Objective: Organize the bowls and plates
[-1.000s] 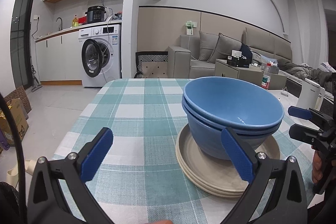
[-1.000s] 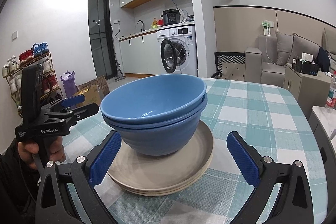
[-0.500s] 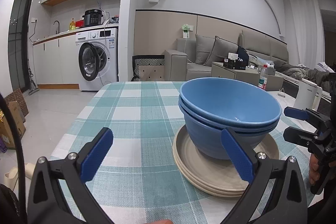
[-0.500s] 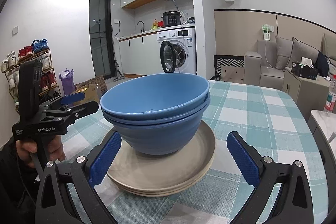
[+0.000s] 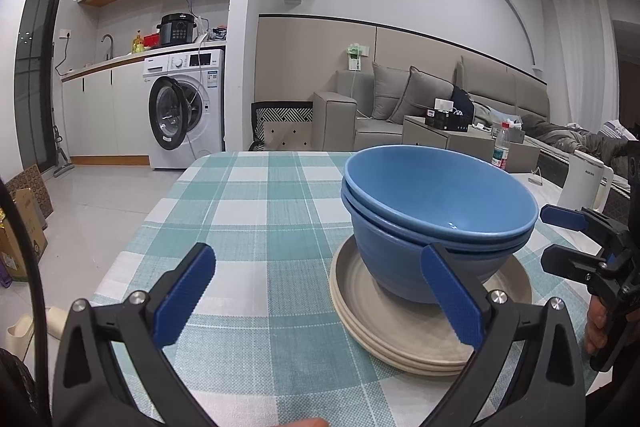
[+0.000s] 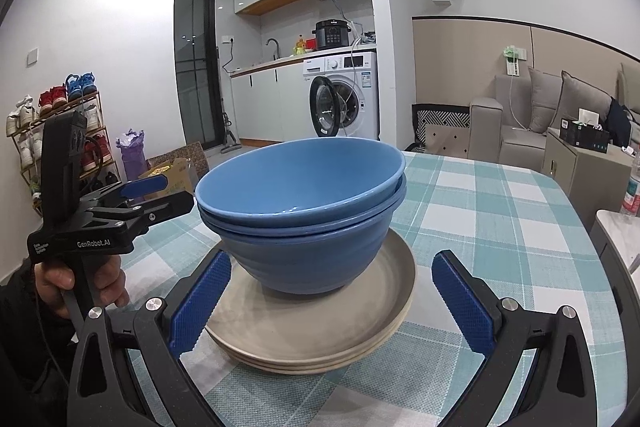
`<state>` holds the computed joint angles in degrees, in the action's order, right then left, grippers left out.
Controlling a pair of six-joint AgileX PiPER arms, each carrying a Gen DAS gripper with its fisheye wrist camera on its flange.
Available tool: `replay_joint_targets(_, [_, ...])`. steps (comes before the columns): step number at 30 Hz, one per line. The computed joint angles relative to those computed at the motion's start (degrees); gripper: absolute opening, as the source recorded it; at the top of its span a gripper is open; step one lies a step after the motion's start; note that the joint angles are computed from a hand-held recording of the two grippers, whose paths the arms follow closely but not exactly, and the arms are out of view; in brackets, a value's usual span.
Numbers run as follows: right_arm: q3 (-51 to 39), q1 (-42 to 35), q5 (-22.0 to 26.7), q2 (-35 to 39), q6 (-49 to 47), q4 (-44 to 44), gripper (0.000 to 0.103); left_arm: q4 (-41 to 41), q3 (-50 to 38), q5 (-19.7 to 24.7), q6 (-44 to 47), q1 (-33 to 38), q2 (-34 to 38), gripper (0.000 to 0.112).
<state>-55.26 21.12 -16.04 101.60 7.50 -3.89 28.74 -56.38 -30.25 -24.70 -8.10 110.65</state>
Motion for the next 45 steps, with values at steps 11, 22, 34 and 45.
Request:
replay_joint_targets(11, [-0.15, -0.11, 0.21, 0.03, 1.48, -1.51, 0.102, 0.21, 0.02, -0.53, 0.41, -0.06, 0.16, 0.103])
replay_joint_targets(22, [-0.18, -0.11, 0.14, 0.12, 1.56, -1.65, 0.102, 0.16, 0.21, -0.65, 0.53, -0.03, 0.03, 0.103])
replay_joint_targets(34, [-0.23, -0.08, 0.25, 0.15, 1.48, -1.59, 0.102, 0.14, 0.19, -0.69, 0.55, 0.0, 0.05, 0.103])
replay_joint_targets(45, [-0.24, -0.06, 0.3, 0.13, 1.48, -1.6, 0.103, 0.49, 0.34, -1.01, 0.42, 0.11, 0.03, 0.103])
